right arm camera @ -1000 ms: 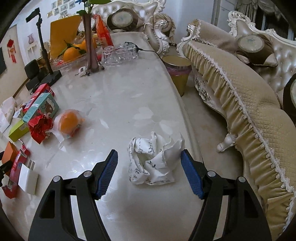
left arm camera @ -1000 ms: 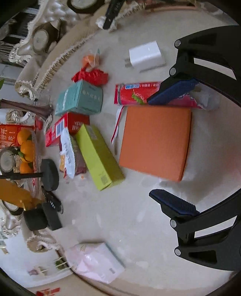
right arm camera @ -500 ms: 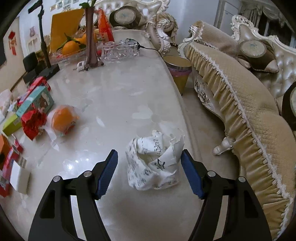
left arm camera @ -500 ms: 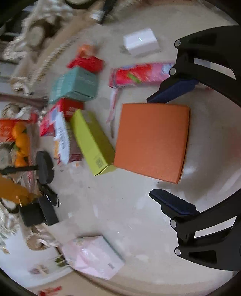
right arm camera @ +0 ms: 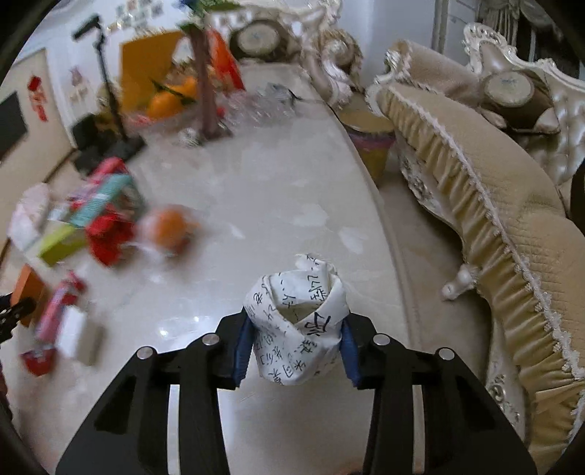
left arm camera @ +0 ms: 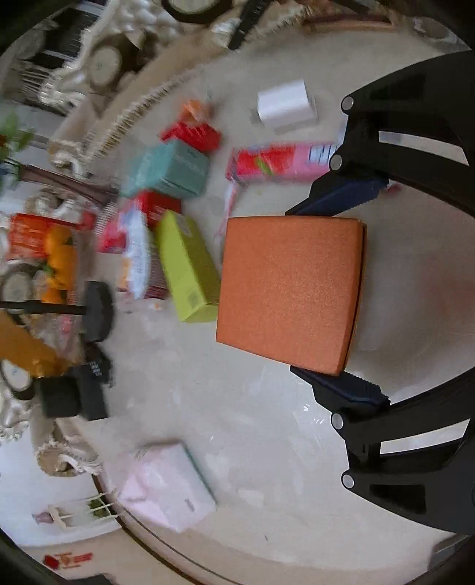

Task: Collect trash
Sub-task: 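Carry orange box and white paper to the wastebasket and open both tools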

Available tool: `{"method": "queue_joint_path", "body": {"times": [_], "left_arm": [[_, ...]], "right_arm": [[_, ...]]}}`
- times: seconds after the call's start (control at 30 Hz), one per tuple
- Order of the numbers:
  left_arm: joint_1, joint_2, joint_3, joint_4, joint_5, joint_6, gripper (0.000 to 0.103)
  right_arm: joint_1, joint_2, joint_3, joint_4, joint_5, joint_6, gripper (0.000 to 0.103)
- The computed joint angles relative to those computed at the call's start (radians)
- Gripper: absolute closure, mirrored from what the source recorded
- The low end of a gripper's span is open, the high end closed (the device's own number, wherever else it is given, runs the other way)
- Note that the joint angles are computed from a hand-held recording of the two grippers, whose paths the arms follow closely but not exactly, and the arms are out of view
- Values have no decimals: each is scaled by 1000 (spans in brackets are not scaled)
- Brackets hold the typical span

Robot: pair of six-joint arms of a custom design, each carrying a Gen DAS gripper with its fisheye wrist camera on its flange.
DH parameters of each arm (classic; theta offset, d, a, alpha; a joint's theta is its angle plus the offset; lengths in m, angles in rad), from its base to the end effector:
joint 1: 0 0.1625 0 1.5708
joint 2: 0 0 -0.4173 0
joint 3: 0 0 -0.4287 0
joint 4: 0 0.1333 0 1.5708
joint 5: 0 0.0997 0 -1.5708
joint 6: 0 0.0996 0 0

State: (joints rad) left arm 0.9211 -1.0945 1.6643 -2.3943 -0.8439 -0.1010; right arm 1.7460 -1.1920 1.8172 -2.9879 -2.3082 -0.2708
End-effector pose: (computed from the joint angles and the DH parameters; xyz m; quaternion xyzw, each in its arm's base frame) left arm -0.2449 -0.6522 0.2551 0.2079 0.9047 -0.2393 0.2847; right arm 0.1742 -0.6033 0.3185 0.0548 -0.8701 0.3435 0.3493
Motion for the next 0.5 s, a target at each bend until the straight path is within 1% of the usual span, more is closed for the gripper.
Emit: {"method": "queue_joint_path", "body": {"times": [0.07,0.1,0.13,0.2,0.23,0.27,0.3,0.37,0.4,0.43,0.47,0.5], "left_arm": [[-24,-57,56,-54,-18,20,29],[-45,-102,101,-88,-30,35,29],[-66,-147,147,-120,-44,50,29],[-126,-266,266,-171,-57,71,29],[-153,-321,319,-182,-61,68,29],[-195,-404,396,-182,-66,60,29],[-226,-463,448,-169,-66,47,29],[-301,-598,556,-93,-56,-26,29],[-347,-681,614,-25,-53,-89,29],[-395,-769,672,61,-52,-173,29],[-427,-833,712,134,-67,-239,29],[-450,-888,744,217,-84,-308,29]], "right_arm": [[39,-44,67,-52,60,-24,64],[50,-64,94,-66,88,-30,64],[74,-100,150,-99,133,-41,64],[128,-162,265,-166,196,-71,64],[151,-187,313,-185,220,-72,64],[173,-215,363,-197,245,-69,64],[199,-240,413,-214,264,-66,64],[261,-297,522,-210,290,-28,64],[279,-318,554,-192,298,-5,64],[299,-338,592,-161,308,38,64],[307,-356,622,-122,323,82,64],[314,-367,654,-54,336,146,64]]}}
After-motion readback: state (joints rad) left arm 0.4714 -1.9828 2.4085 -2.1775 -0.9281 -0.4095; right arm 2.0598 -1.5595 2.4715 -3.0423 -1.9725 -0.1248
